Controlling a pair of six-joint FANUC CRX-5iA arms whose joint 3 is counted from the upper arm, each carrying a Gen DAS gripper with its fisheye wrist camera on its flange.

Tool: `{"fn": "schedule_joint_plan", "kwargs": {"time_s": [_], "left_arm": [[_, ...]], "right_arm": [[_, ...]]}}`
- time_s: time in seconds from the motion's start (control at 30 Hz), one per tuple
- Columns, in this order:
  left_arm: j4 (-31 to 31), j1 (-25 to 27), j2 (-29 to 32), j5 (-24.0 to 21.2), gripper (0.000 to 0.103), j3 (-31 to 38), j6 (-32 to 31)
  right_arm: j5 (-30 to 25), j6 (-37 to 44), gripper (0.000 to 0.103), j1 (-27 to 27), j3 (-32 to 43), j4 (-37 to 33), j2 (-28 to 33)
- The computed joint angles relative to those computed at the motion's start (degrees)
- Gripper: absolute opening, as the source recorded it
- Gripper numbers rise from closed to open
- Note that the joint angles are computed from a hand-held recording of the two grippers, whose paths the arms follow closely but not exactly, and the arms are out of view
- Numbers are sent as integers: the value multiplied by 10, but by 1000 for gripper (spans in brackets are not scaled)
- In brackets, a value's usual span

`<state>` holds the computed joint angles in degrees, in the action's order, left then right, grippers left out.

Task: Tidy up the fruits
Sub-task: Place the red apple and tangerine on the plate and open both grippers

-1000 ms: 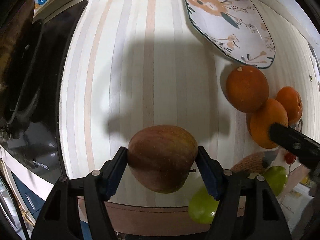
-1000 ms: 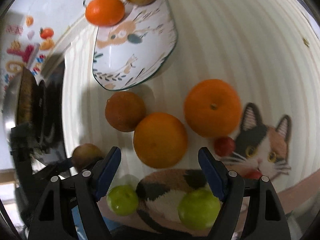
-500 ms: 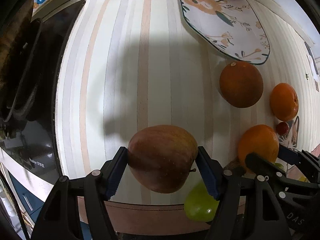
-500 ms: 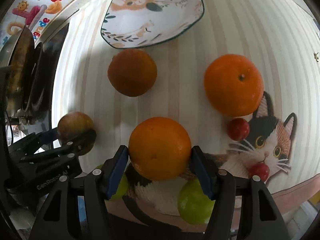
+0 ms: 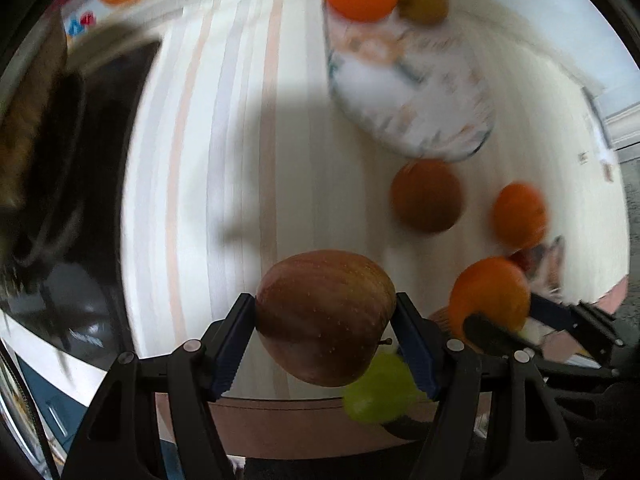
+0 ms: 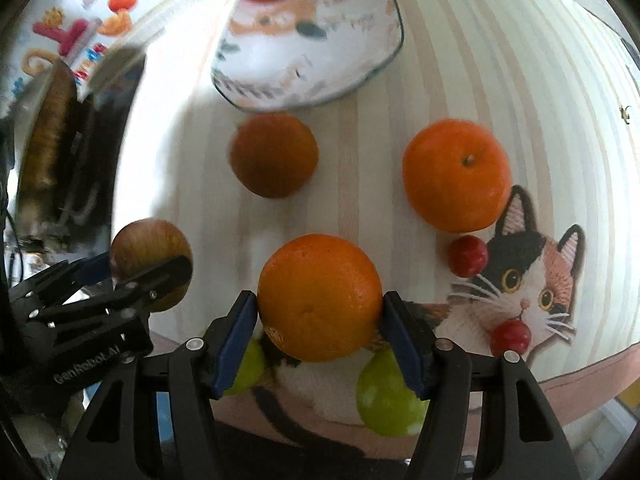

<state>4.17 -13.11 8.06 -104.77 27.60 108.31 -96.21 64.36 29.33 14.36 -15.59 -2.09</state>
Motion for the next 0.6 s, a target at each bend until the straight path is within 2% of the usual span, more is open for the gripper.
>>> {"fn": "schedule_joint_plan", "kwargs": {"time_s": [0.1,0.23,0.37,0.53,0.6], "left_arm": [[8,6,26,-8,67,77,-7],[22,21,95,-20,67,212,-17],[-29,12,189,-60,67,368,-37],[-29,19,274,-102,67,468,-36],[-20,23,308,-121,67,503,-29]], "right_arm": [[-8,8,66,-31,57,-20,3],[-16,33,66,-73,153,-28,50],[-15,66,66,-88,234,-1,124],[-34,86,66,-101,319,7,222],[-36,92,66,-101,331,11,241]]}}
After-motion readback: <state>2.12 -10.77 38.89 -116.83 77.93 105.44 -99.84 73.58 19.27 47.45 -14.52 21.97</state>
